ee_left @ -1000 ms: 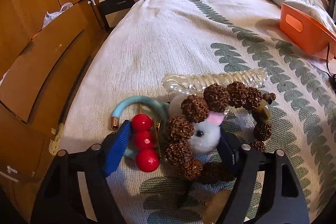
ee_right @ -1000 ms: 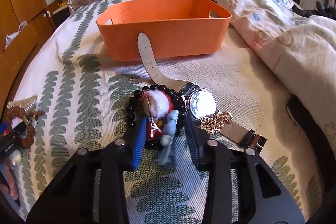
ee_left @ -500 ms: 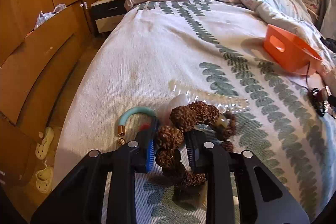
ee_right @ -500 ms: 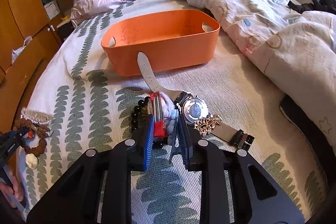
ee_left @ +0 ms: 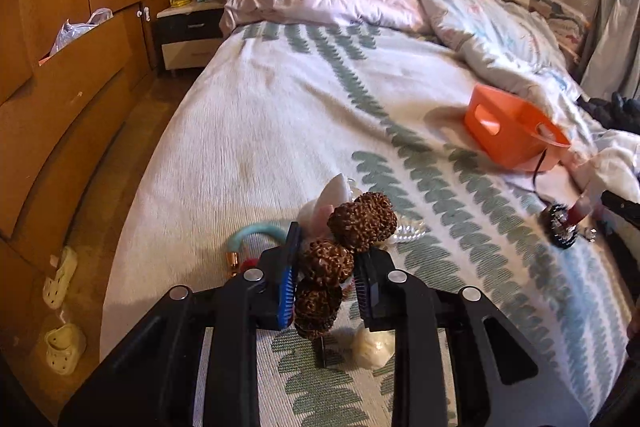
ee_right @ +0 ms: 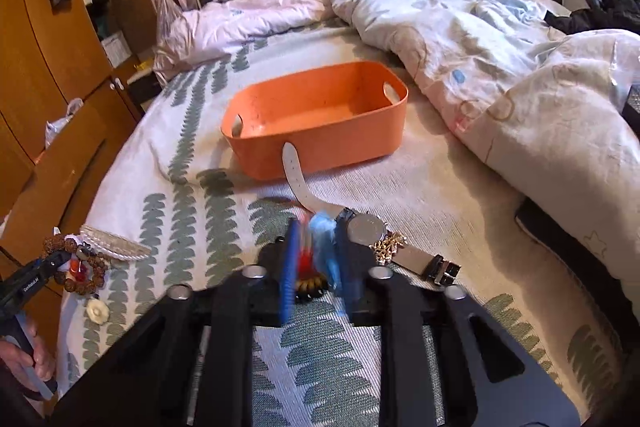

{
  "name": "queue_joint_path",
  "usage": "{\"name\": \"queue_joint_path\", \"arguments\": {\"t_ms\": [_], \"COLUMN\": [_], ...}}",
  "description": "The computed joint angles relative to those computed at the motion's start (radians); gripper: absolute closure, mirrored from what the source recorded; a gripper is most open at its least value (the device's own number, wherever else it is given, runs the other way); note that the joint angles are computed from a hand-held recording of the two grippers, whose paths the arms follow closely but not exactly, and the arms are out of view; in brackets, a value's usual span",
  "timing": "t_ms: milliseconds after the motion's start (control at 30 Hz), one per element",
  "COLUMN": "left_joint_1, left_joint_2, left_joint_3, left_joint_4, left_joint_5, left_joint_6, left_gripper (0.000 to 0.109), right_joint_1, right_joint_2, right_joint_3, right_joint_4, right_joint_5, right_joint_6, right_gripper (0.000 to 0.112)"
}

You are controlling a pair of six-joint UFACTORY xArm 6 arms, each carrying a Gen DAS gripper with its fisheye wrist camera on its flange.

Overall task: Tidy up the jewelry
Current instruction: 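Lift the brown bracelet with the left tool while the right tool lifts the black bracelet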

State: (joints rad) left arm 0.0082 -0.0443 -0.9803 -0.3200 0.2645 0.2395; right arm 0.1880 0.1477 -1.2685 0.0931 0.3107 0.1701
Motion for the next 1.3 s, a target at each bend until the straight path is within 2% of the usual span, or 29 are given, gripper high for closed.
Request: {"name": "queue_joint_path", "arguments": {"t_ms": [200, 333, 500, 600, 767, 900, 967, 1033, 1233, 1300], "left_joint_1": [-0.012, -0.025, -0.031, -0.033, -0.032, -0.036, -0.039, -0.042, -0.046, -0.046], "left_joint_2": [-0.029, -0.048, -0.062, -0.063, -0.066, -0.067, -0.065, -0.07, -0.068, -0.067], "left_joint_3": [0.013, 0.027, 0.037, 0.037, 0.039, 0.048, 0.054, 0.062, 0.058, 0.055], "left_joint_4": [-0.121, -0.144, -0.161, -0.157, -0.163, -0.157, -0.154, -0.153, -0.147, -0.146], "left_joint_5": [-0.008, -0.021, -0.021, -0.021, -0.018, -0.02, -0.024, -0.028, -0.027, -0.025], "left_joint_6": [0.128, 0.161, 0.179, 0.171, 0.177, 0.173, 0.172, 0.175, 0.165, 0.165], "left_gripper": [0.083, 0.083, 0.083, 0.083, 0.083, 0.083, 0.083, 0.083, 0.083, 0.083], "right_joint_1": [-0.001, -0.003, -0.001, 0.017, 0.022, 0.004, 0.0, -0.001, -0.005, -0.006], "right_joint_2": [-0.032, -0.045, -0.031, -0.002, 0.036, 0.109, 0.142, 0.154, 0.185, 0.195], "right_joint_3": [0.021, 0.031, 0.027, 0.015, -0.009, -0.082, -0.12, -0.13, -0.144, -0.148], "right_joint_4": [0.125, 0.183, 0.201, 0.11, -0.038, -0.004, 0.038, 0.004, -0.017, 0.021], "right_joint_5": [-0.01, -0.012, 0.03, 0.07, 0.07, 0.107, 0.136, 0.143, 0.136, 0.131], "right_joint_6": [-0.099, -0.141, -0.17, -0.148, -0.041, -0.073, -0.114, -0.083, -0.059, -0.078], "right_gripper": [0.098, 0.101, 0.101, 0.095, 0.089, 0.078, 0.078, 0.077, 0.077, 0.077]}}
